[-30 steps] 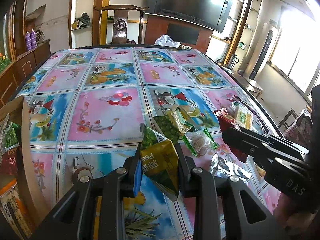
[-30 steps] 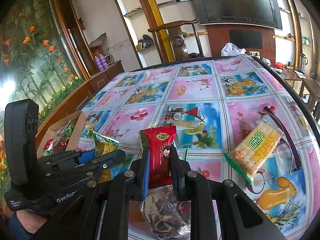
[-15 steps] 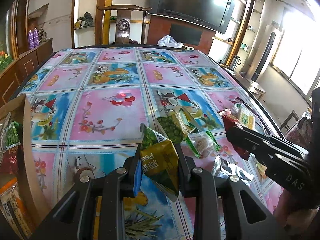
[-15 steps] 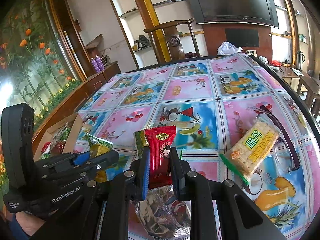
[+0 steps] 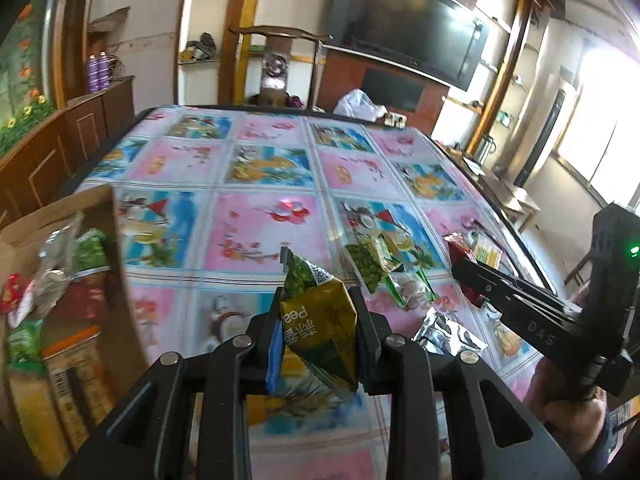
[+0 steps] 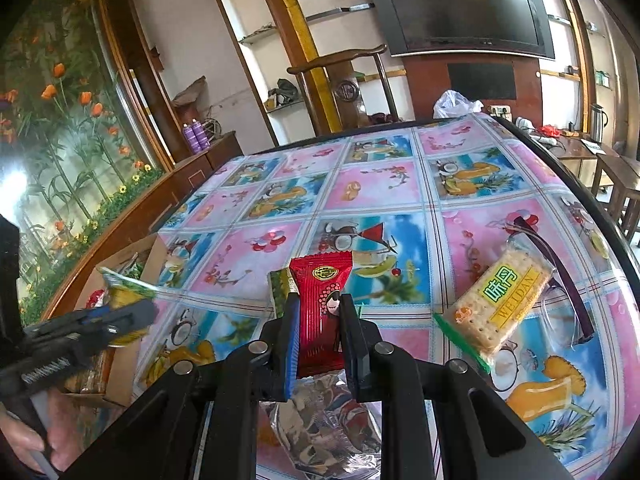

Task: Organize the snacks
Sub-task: 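Carry both held snacks over the cardboard box with both grippers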

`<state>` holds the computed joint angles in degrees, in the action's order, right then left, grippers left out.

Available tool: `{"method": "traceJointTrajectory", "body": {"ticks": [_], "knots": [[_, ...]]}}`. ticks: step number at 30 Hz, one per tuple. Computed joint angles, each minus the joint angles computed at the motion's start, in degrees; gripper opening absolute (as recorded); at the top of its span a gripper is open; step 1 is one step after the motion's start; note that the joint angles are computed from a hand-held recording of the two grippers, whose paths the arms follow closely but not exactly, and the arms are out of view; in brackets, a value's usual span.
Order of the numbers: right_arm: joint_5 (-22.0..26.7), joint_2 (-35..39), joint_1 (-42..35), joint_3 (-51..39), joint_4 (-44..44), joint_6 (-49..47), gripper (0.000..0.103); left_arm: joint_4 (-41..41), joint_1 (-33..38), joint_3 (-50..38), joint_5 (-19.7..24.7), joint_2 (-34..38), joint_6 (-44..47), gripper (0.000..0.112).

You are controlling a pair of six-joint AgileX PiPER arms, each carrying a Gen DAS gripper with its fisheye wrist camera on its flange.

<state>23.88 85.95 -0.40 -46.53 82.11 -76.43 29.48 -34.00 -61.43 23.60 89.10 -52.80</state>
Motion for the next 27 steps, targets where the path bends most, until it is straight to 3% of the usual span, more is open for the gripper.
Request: {"method": "traceJointTrajectory", "body": {"ticks": [6,10,17,20,27], "knots": [[1.4,-1.2,1.4,1.0,1.1,1.5,0.020,1.7,3.3,7.8,0.4,-9.3,-2.0,0.028],[-0.1,-3.5,6.9,1.7,1.8,2.6,0.020,-0.7,8.6,12.6,0.0,-14.4,1.1,0.028],[0.1,-2.8,20.6,-1.8,-3.8,11.6,0.021,-16.3,21.6,20.5,-3.6,-20.5,18.4,0.028],[-0.6,-0.8,25.9,-4.1,-6.9,15.5,0.021,-26.6,27.0,23.5,-5.2,-21.3,29.8,0.028],[-3.7,5.7,35.2,-9.6,-14.2,24.6,0.021,-45.1,32.3,27.2,-7.1,-21.9,50.1,0.028]]}}
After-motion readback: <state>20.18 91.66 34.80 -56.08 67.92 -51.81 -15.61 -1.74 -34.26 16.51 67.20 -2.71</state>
